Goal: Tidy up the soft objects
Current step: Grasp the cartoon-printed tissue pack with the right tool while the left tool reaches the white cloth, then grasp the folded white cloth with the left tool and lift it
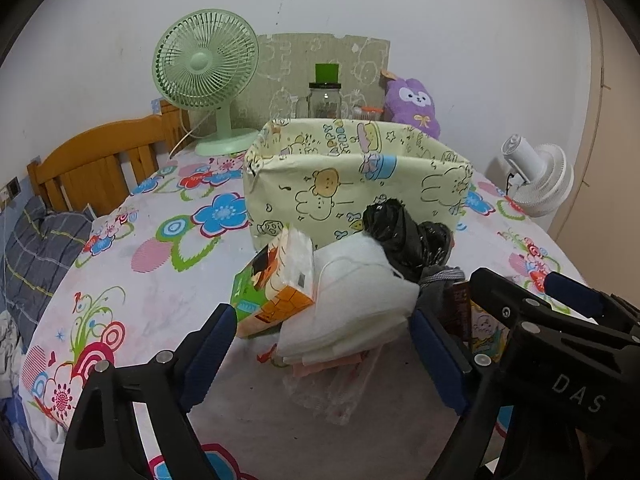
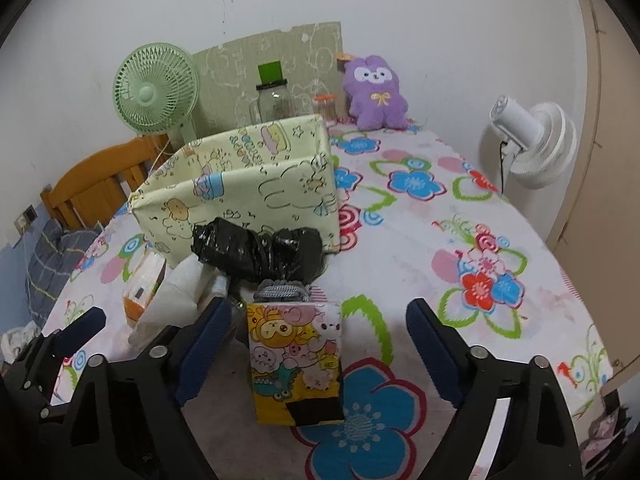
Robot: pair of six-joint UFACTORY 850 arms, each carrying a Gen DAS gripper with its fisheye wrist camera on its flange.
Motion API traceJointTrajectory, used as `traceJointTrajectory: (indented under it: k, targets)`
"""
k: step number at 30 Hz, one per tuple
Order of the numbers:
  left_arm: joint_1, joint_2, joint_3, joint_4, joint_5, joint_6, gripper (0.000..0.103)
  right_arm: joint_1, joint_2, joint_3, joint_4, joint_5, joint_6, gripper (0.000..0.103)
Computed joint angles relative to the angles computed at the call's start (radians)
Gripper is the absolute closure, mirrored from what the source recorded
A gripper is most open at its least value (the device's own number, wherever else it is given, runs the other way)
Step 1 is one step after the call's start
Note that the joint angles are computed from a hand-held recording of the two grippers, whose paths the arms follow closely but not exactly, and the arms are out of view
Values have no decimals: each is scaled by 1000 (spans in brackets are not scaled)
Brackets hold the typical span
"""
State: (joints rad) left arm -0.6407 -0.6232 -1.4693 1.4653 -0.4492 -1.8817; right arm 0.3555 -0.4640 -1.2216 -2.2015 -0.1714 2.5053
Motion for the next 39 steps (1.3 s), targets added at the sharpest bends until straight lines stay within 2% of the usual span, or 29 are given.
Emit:
traceJointTrajectory:
  k: [5,7,9,11,26,31,33,39]
  targets:
    - [7,-12,-11,-53,0,58,15,0,-25,-25,86,29,-90,20]
    - [8,-17,-15,-65,3,72,15,1,-31,-30,101,41,-107,28]
    - [6,-24,-23,-83,-3,99,15,0,-41,-42,176,56,-181,44]
    - [6,-26,-26,-93,-1,112,16,-4,-51,-54,239,88,-243,49]
    - [12,12,-8,14,-3,8,17,11,-22,-63,119,57,-135,52]
    - [16,1,-20,-13,22,40,26,11,-37,-81,265,67,-279,52]
    - [16,-2,-23,-18,38,49,33,11,-39,-81,291,69,-304,52]
    - [13,-25,-49,-75,52,108,34,2,-45,-80,267,79,-279,52]
